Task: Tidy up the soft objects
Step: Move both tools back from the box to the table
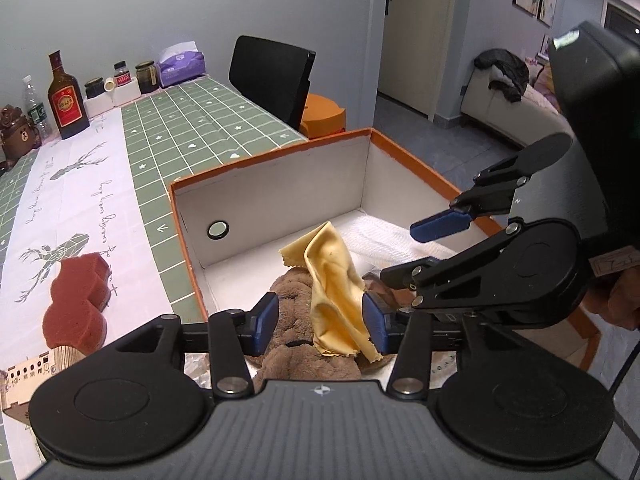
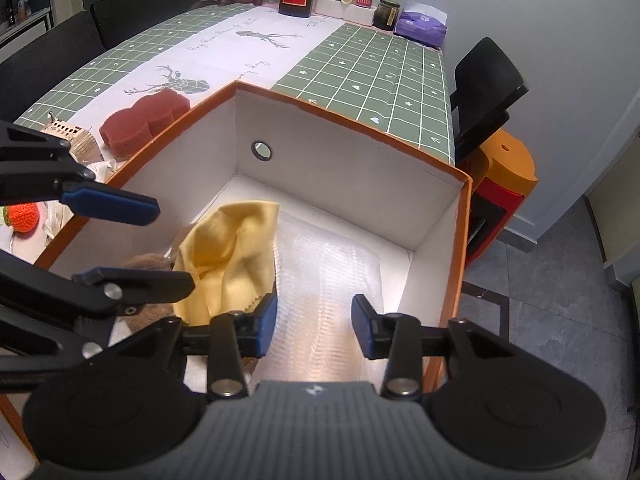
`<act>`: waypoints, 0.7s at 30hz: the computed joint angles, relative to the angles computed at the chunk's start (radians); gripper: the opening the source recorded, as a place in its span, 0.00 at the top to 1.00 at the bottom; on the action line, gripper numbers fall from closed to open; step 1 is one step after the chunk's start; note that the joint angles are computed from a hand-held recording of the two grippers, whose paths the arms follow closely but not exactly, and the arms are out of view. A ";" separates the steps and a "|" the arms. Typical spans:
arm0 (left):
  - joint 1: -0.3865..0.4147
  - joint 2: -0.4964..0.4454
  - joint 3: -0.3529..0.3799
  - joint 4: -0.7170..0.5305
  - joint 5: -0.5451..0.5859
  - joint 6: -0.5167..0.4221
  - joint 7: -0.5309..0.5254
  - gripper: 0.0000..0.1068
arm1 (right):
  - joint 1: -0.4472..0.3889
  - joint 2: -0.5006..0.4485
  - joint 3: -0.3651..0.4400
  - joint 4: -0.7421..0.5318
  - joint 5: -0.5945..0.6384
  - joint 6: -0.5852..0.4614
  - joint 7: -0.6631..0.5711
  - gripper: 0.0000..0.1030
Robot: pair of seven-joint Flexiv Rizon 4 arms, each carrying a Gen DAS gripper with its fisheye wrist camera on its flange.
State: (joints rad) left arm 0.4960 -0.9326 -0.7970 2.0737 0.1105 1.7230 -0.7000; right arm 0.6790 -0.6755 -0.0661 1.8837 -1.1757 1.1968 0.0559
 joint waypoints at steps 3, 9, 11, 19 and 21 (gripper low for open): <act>0.039 0.001 -0.026 0.032 0.027 0.031 0.005 0.45 | 0.007 0.017 0.001 0.015 -0.020 0.001 0.012 0.60; 0.128 -0.005 -0.078 0.088 0.093 0.079 -0.009 0.43 | 0.026 0.052 0.022 0.036 -0.065 -0.054 0.066 0.53; 0.152 -0.006 -0.086 0.104 0.112 0.098 -0.021 0.43 | 0.035 0.065 0.030 0.042 -0.093 -0.082 0.106 0.52; 0.266 -0.040 -0.105 0.160 0.225 0.202 -0.094 0.43 | 0.076 0.075 0.076 0.013 -0.245 -0.224 0.319 0.43; 0.301 -0.054 -0.115 0.169 0.250 0.217 -0.112 0.43 | 0.098 0.064 0.086 -0.008 -0.269 -0.276 0.347 0.43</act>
State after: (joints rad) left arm 0.7974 -0.9869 -0.9125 2.2427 0.3604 1.9405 -0.8125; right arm 0.7765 -0.6116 0.0204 1.8759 -1.4452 0.9209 0.4026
